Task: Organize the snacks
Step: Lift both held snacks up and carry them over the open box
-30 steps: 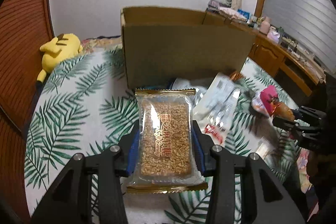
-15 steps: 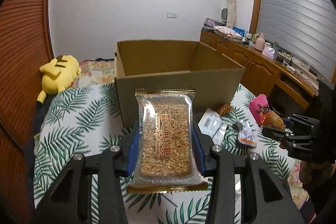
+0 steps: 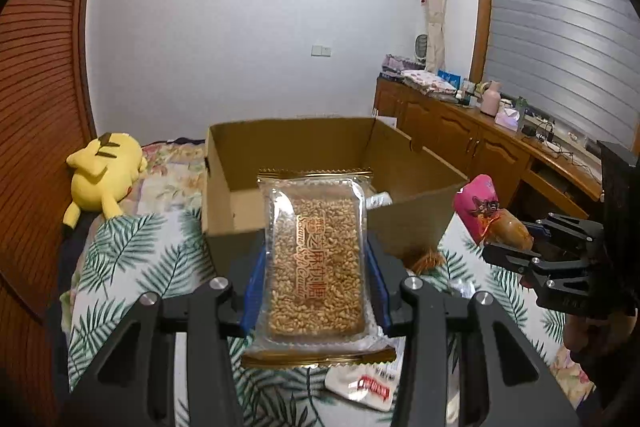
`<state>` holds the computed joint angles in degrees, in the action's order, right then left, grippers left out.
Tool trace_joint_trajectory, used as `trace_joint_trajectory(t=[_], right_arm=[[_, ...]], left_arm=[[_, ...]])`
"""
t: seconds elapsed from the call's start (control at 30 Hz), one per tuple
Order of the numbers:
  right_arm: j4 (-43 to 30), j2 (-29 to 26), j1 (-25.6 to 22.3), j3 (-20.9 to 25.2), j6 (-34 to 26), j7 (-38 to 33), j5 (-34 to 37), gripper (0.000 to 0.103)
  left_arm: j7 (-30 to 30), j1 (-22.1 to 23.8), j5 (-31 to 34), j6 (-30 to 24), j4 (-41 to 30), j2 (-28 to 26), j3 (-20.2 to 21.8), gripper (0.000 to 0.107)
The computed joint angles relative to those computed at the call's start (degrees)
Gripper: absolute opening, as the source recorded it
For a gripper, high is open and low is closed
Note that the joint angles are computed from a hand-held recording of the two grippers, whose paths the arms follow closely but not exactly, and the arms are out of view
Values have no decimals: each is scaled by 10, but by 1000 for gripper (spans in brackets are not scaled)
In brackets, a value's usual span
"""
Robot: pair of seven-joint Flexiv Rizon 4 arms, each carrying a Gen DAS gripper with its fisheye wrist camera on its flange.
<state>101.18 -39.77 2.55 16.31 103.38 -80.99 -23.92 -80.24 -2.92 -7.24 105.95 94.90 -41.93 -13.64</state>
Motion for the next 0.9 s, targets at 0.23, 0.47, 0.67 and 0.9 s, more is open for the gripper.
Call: trace_joint_trajectory(t=[0.23, 0.47, 0.67, 0.9], right_arm=[[-45, -17, -2, 12, -17, -10, -9, 45], [-117, -42, -1, 33, -66, -39, -7, 45], [-196, -79, 11, 45, -115, -79, 19, 45], [-296, -129, 33, 41, -160, -113, 59, 45]], left_arm=[[17, 11, 7, -15, -45, -22, -17, 43], [47, 9, -1, -42, -97, -42, -19, 43], [71, 3, -22, -72, -151, -66, -13, 43], [83, -10, -58, -113, -226, -103, 8, 43]])
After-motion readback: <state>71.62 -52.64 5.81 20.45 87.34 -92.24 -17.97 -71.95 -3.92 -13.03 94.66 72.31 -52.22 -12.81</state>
